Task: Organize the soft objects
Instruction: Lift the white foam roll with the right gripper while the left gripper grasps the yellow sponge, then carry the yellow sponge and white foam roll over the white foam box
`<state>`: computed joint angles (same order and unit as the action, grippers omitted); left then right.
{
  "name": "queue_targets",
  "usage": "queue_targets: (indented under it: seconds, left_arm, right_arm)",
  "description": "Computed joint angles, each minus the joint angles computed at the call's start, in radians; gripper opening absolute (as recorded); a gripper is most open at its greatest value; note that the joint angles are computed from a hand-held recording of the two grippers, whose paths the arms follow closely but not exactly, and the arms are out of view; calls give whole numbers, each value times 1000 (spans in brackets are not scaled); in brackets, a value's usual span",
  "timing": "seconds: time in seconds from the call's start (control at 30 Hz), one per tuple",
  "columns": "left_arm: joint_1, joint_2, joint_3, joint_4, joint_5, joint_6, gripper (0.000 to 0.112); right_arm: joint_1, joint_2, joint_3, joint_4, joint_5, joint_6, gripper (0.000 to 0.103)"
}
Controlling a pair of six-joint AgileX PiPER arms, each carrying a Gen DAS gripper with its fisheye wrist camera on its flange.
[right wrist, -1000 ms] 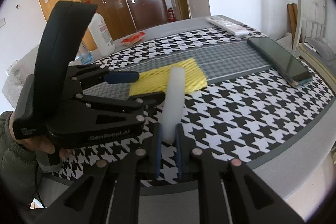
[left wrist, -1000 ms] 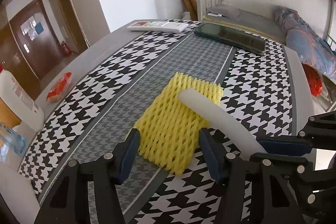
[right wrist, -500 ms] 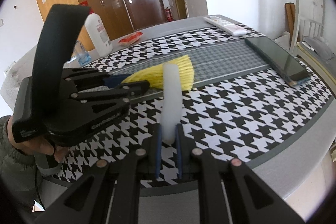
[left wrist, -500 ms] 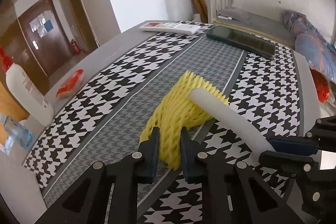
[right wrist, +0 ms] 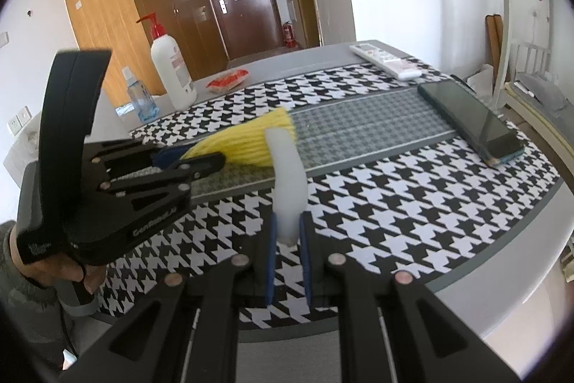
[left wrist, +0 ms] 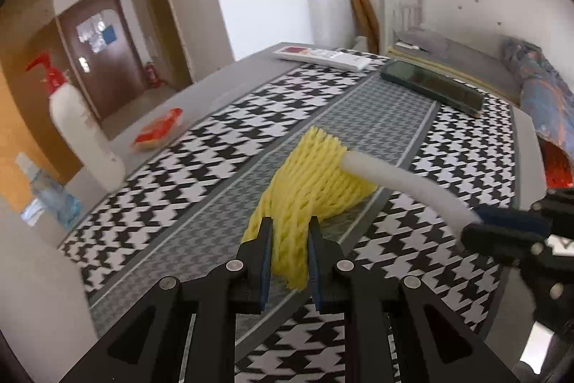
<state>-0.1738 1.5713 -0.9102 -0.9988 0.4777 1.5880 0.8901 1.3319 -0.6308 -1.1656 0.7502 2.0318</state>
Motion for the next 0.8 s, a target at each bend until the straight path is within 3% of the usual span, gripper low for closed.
queue_targets:
  seconds: [0.27,0.8]
  left_arm:
    - [70,-41,32,-67,14,50,19]
    - [251,-124,51,-135,189,93,19]
  right_arm:
    - [24,4,-33,0,37,-21,16]
    - [39,18,-112,7,95,-105,16]
